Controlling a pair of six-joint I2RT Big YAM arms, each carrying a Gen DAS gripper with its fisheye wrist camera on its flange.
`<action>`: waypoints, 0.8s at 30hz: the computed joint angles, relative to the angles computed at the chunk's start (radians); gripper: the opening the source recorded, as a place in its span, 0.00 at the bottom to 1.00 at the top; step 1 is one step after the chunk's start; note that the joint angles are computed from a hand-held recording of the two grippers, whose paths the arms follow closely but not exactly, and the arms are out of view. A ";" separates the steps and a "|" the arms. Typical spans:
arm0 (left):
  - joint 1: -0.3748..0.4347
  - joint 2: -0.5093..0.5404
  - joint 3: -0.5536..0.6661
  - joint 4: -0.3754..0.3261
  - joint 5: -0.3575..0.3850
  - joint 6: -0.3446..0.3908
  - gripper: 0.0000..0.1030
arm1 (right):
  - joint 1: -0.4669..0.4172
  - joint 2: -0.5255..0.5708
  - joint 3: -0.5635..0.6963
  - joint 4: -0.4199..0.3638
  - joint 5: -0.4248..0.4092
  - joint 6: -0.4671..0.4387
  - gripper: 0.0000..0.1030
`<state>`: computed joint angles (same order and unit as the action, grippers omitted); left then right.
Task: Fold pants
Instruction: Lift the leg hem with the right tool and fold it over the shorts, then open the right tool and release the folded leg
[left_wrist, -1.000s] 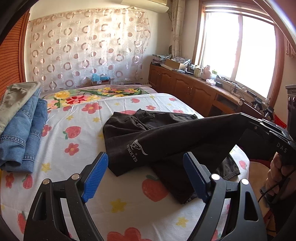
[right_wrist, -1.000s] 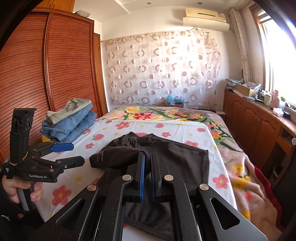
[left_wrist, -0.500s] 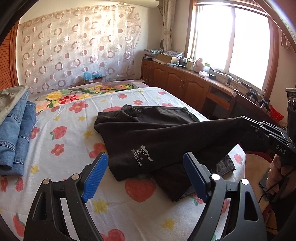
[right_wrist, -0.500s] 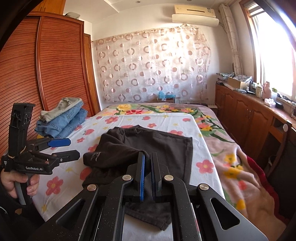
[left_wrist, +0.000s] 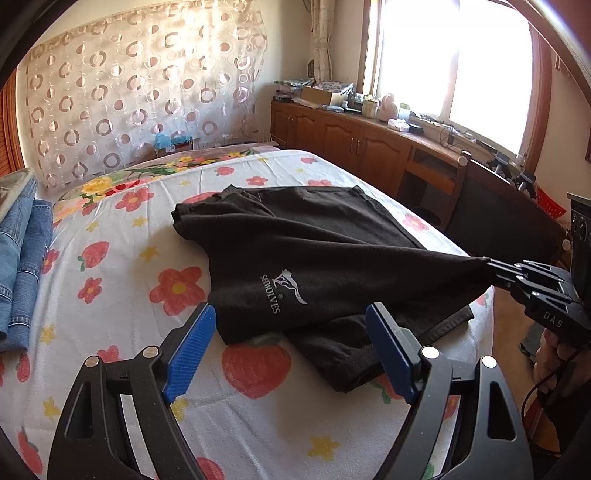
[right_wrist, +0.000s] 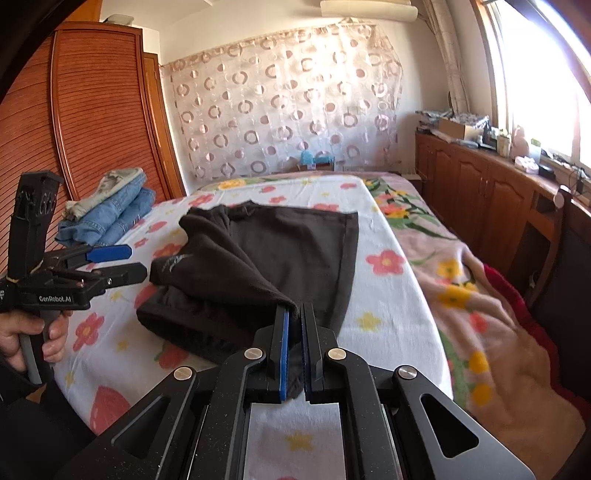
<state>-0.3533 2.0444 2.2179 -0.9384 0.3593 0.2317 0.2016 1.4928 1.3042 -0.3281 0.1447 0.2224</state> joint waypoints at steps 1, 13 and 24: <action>-0.001 0.002 0.000 -0.005 -0.003 0.005 0.82 | 0.000 0.001 0.001 -0.011 -0.002 0.003 0.05; -0.003 0.017 0.005 -0.030 -0.021 0.026 0.82 | -0.018 0.011 0.045 -0.116 -0.040 0.027 0.05; -0.003 0.053 0.033 -0.099 -0.053 0.046 0.82 | -0.039 0.012 0.079 -0.184 -0.039 0.074 0.33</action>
<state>-0.3568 2.0974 2.2509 -1.0376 0.3058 0.2773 0.1623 1.5048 1.3829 -0.5126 0.1056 0.2961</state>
